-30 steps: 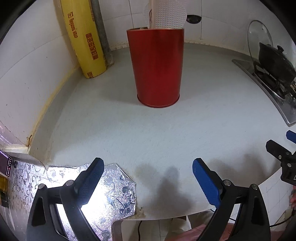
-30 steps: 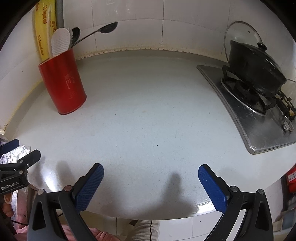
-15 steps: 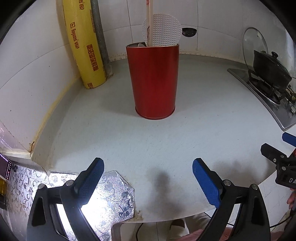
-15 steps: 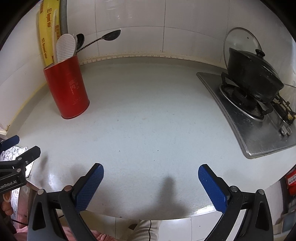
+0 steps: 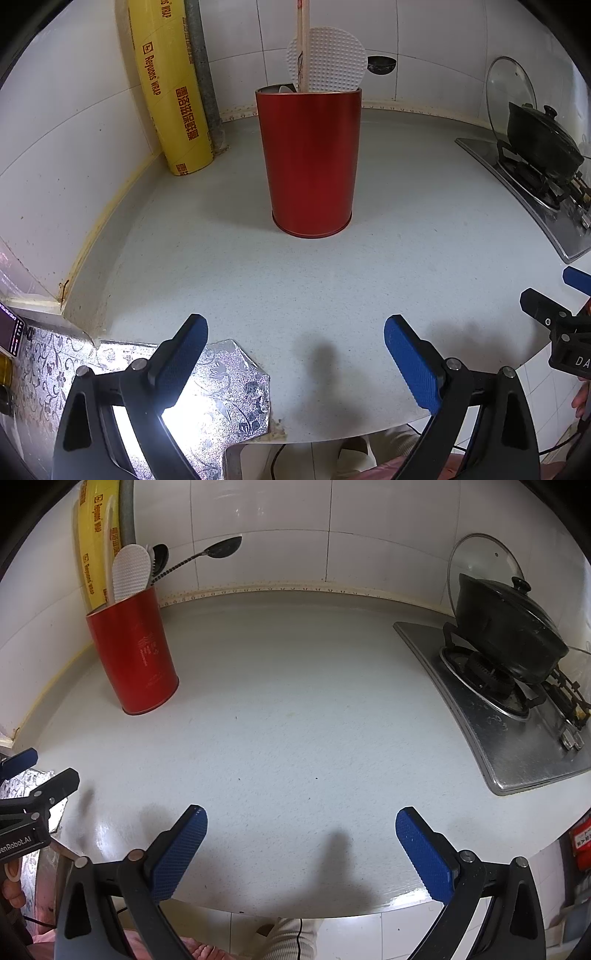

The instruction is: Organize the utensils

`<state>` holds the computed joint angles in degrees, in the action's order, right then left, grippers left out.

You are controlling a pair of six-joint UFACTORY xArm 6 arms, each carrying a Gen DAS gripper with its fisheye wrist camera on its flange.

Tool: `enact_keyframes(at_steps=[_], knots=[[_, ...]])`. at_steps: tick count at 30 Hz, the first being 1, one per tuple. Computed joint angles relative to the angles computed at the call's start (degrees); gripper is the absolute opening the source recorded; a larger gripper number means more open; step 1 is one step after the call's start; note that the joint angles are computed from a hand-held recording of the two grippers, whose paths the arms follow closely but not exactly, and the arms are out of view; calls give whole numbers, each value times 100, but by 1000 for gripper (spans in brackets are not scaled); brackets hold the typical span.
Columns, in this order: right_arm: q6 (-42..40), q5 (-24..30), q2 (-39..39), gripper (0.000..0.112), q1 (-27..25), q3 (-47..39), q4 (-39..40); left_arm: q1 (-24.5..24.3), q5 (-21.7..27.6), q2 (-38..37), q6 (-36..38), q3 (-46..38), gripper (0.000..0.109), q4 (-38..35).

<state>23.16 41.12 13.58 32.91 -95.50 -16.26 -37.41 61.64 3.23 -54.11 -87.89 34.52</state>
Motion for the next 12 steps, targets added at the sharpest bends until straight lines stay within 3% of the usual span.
enact_keyframes(at_steps=[12], knots=[[4,7,7,103,16,-6,-20,16,-78,-28,-17,57,97,6]])
